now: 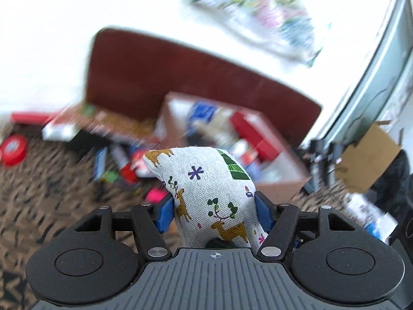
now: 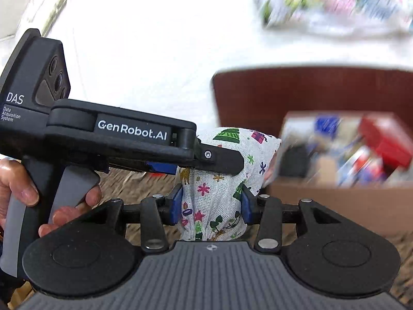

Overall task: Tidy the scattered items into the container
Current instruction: 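Carry the pouch into the cardboard box and open both grippers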

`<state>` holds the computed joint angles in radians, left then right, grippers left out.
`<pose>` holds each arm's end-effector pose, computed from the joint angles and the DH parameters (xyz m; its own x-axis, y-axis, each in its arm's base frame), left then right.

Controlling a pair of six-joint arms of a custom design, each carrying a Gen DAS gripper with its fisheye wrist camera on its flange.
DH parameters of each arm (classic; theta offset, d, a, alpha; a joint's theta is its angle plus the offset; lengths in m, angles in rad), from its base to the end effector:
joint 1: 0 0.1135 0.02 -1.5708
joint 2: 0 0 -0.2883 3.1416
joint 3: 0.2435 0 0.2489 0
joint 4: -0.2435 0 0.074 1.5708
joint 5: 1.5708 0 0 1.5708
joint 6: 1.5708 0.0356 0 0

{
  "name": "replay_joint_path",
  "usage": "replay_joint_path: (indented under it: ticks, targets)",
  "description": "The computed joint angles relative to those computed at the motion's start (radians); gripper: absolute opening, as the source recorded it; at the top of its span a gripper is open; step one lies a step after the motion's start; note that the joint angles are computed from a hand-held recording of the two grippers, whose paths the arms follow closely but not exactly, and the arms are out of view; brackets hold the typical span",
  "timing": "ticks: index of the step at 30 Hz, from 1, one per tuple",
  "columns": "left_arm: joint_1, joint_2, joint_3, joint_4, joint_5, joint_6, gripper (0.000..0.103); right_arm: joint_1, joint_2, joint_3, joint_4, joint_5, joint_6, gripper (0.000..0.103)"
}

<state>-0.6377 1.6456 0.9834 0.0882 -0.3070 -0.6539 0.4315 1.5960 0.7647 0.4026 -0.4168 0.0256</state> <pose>0.2953 -0.2054 0.2412 -0.5675 -0.3012 -0.7663 0.0232 0.9245 -0.3806 0.2949 0.1517 0.2194 -0.3958 -0.1565 -0.9049 -0.7070 0.6808 0.1915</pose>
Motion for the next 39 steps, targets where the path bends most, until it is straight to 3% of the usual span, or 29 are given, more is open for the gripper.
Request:
replay_joint_path:
  ticks: [6, 12, 21, 23, 26, 31, 33, 36, 39]
  targets:
    - [0.046, 0.13, 0.283, -0.037, 0.06, 0.095, 0.066, -0.099, 0.043, 0.191, -0.054, -0.017, -0.047, 0.048]
    - [0.126, 0.325, 0.59, -0.142, 0.135, 0.128, 0.067, -0.142, 0.253, 0.465, -0.111, -0.04, -0.038, 0.048]
    - [0.245, 0.58, 0.879, -0.213, 0.255, 0.122, 0.068, -0.155, 0.513, 0.757, -0.207, -0.057, -0.051, 0.048]
    - [0.267, 0.636, 0.94, -0.221, 0.274, 0.121, 0.073, -0.155, 0.572, 0.828, -0.23, -0.059, -0.047, 0.049]
    - [0.294, 0.723, 1.041, -0.282, 0.273, 0.094, 0.084, -0.15, 0.677, 0.961, -0.321, -0.035, -0.073, 0.058]
    - [0.339, 0.76, 1.015, -0.239, 0.364, 0.066, 0.079, -0.16, 0.742, 0.994, -0.348, -0.009, -0.102, 0.056]
    - [0.338, 0.776, 1.032, -0.257, 0.392, 0.098, 0.076, -0.162, 0.748, 0.992, -0.349, -0.007, -0.103, 0.049]
    - [0.317, 0.775, 1.018, -0.245, 0.357, 0.165, 0.078, -0.158, 0.741, 0.986, -0.351, -0.021, -0.121, 0.039]
    - [0.301, 0.79, 1.036, -0.262, 0.314, 0.193, 0.082, -0.137, 0.745, 0.998, -0.364, 0.006, -0.166, 0.038]
